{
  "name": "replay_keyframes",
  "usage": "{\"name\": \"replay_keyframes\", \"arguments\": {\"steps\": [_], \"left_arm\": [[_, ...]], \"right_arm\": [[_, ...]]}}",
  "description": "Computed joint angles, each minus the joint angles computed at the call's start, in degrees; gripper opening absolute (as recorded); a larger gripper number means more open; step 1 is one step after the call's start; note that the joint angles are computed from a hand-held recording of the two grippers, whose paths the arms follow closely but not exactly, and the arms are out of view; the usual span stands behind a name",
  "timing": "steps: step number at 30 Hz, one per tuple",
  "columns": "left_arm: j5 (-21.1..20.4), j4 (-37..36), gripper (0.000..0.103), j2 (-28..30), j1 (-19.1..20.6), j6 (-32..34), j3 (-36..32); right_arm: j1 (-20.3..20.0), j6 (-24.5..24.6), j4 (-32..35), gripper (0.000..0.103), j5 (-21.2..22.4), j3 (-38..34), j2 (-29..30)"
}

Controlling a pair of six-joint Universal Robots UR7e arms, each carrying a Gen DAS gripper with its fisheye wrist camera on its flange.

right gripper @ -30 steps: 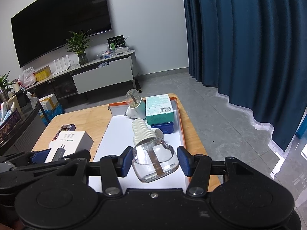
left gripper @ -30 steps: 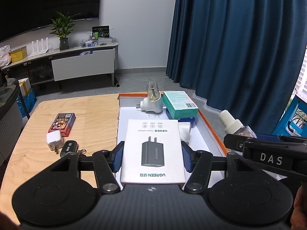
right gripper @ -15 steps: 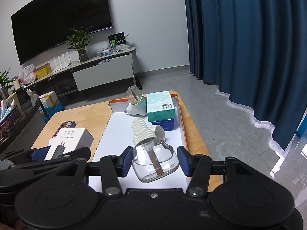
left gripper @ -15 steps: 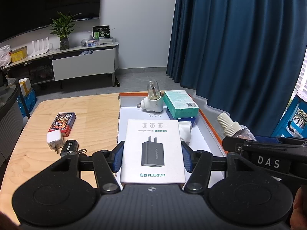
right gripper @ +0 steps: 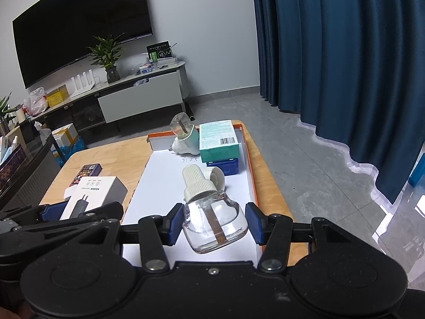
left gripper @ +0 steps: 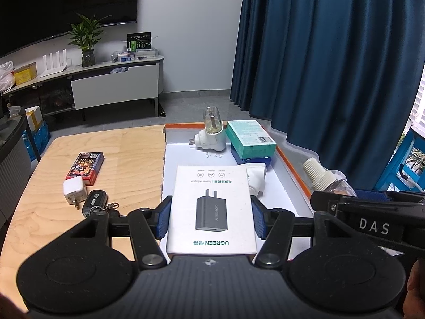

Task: Organize rigid objects
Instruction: 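Hold the charger box and glass bottle above the tray with both grippers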

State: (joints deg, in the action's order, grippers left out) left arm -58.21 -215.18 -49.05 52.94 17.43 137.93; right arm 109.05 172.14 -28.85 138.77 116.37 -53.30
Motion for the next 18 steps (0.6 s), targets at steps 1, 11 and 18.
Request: {"name": "replay_keyframes", "arguments": {"steps": [1,11,18], "left_arm": [[0.01,0.07,0.059,-0.02,0.02,0.01,-0.04],[-0.51,-0.02,0.059,0.44,0.39,0.27,-0.34],[-0.76,0.60,0.059,1.11,0.74,0.36,-1.10]], "right_arm": [[-0.07,0.07,0.05,0.062,-0.12,-0.01,0.02],[-0.69,0.14,-0.38,0.062,-0.22,0.32,0.09],[-1.39,0.40,0.23,0.062,-0.85,0.07,0.81]]}}
